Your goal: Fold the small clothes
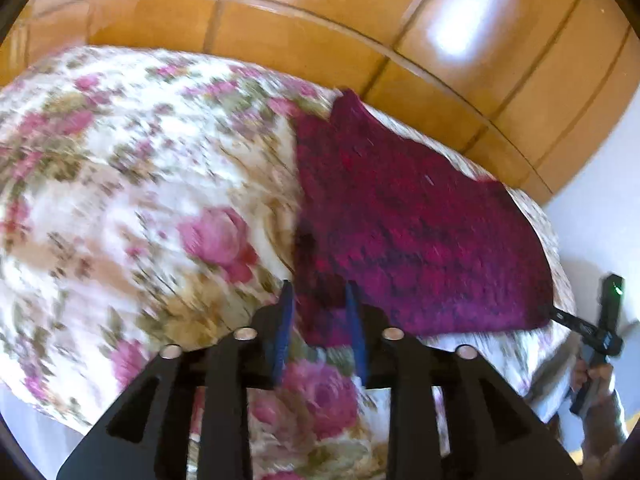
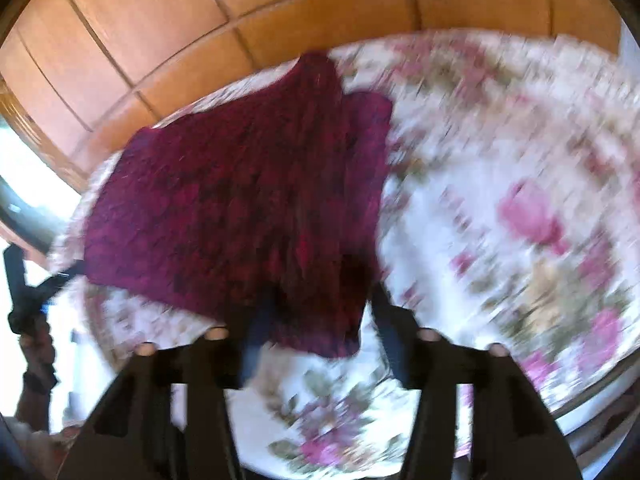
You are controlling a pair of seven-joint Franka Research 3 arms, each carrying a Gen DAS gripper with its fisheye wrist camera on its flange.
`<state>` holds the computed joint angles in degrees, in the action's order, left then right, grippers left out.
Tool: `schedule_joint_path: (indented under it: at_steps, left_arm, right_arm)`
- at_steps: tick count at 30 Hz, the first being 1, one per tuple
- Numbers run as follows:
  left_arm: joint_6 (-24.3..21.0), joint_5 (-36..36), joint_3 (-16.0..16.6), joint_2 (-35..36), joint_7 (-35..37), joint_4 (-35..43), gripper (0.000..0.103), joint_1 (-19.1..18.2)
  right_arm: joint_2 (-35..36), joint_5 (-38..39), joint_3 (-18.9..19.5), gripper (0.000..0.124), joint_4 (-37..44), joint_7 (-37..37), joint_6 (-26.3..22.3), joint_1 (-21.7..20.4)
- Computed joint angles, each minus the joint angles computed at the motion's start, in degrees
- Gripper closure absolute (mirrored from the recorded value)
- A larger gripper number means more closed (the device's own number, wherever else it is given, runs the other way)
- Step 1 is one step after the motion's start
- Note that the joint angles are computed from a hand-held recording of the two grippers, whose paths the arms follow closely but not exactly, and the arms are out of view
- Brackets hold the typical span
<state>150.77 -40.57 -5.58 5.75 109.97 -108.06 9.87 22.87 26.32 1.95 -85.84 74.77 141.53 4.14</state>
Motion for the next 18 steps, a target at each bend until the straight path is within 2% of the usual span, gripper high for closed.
schedule_joint_path:
  at_steps: [2,4,6,9,13,18]
  left_arm:
    - [1.90,2.88,0.28,0.99,-2.31,1.35,0.074,-0.38]
    - [2.78,7.30,0.44,2.79,-6.38,3.60,0.074,-0.70]
    - [2.94,10.67,0.08,5.53,-9.90,6.98,0.074,-0.57]
    - [3.84,15.35,-0.79,8.60,-13.75,10.85,0.052,-0.23]
    - [3.21,19.95,-2.03,12.87,-16.59,17.08,0.051,0.56]
    - [0.08,23.99,-3.14,17.81,-20.37,24.40,0.051,1.50]
  right_arm:
    - [-0.77,-7.74,-2.96,0.057,-1.36,4.08,5.73,3.83]
    - [-0.56,-15.12,-5.55,0.055,-1.40,8.96,9.21,6.94]
    - [0.75,-19.00,-6.15,0.054,0.31,11.50,9.93,7.90]
    - [2.88,-22.72,-6.62,0.053,3.06,13.77,10.13,8.74]
    - [4.92,-27.60,-7.59,0.045,5.74,15.18,12.22,10.30]
    - [8.52,-27.47,-6.42,0.043,11.23,14.02,11.63,9.56]
